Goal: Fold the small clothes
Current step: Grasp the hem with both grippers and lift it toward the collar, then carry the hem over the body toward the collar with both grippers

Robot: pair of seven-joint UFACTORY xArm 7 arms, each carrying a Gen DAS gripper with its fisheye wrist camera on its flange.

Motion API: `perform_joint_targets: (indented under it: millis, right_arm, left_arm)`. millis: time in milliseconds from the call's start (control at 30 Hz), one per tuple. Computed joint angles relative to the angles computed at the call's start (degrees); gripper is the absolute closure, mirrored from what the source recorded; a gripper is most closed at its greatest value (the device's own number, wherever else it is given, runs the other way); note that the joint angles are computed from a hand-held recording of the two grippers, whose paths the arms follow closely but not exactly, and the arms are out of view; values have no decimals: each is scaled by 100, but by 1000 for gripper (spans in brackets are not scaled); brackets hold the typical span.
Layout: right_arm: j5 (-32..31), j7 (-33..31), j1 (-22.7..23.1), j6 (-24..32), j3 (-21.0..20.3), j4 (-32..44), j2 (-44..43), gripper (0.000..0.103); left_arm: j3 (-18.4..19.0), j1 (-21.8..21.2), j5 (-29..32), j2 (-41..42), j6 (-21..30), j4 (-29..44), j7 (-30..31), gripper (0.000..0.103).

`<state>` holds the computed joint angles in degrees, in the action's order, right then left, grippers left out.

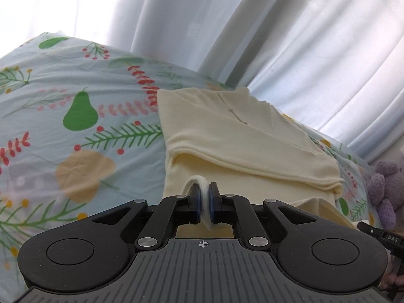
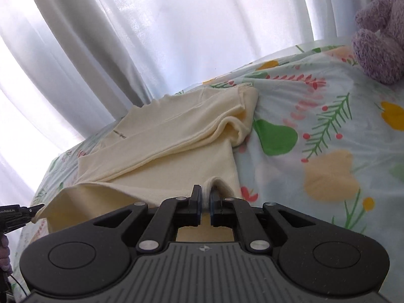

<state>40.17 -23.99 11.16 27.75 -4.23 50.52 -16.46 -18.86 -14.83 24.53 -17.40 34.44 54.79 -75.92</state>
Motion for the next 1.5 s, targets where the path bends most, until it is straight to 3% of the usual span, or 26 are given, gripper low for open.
perform_joint_targets:
  millis: [200,267,333,400,467,533,700,767,867,933,1067,1267,1367,1500]
  right_arm:
    - [-392,-121,33,-765,272,204,560,97]
    - [-254,-382,130,-1336,295,39,542,88]
    - [-323,-433,196,-1757,284,-115,493,61]
    - [-464,-527,230,-1533,156,-110,449,58]
    - [-365,-865,313,-1163,-1,-26,477,58]
    - [-468,-937,232,-1008,52,9,559,58]
    - [-889,-737,-19,-682,298,209,880,60]
    - [-1065,-633,-95,-711,397,242,947,64]
    - [-937,-827,-98,-688,427,291,987,80]
    - [-1036,-881,-115,-810,480,265,990,95]
    - [-1211,-937,-98,-1034,529,178,875,97]
    - [-38,-1975,274,-1096,175,611,779,98]
    - [-204,-1768,142,-1358,351,1094,1280,97]
    - [-932,-639,-142,-1422,592,1851,2138,97]
  left_arm:
    - [110,67,142,271,-198,-109,-411,92]
    - [19,178,400,156,-102,-190,-732,84]
    - [-140,281,815,91,419,-96,-950,79]
    - [-66,222,1028,14,448,-139,-653,79]
    - [127,96,852,2,103,-244,-163,79]
    - [223,14,647,138,-149,-236,290,69]
    - [185,-43,708,704,-157,130,689,69]
    - [263,-115,631,839,-232,197,719,72]
    - [343,-208,613,975,-206,289,828,76]
    - [388,-272,588,1039,-117,359,932,91]
    - [374,-389,735,976,277,560,952,94]
    - [345,-198,1132,673,-178,793,1130,94]
    - [299,29,1726,1032,-125,1175,690,94]
    - [578,-72,1914,1799,29,1739,478,94]
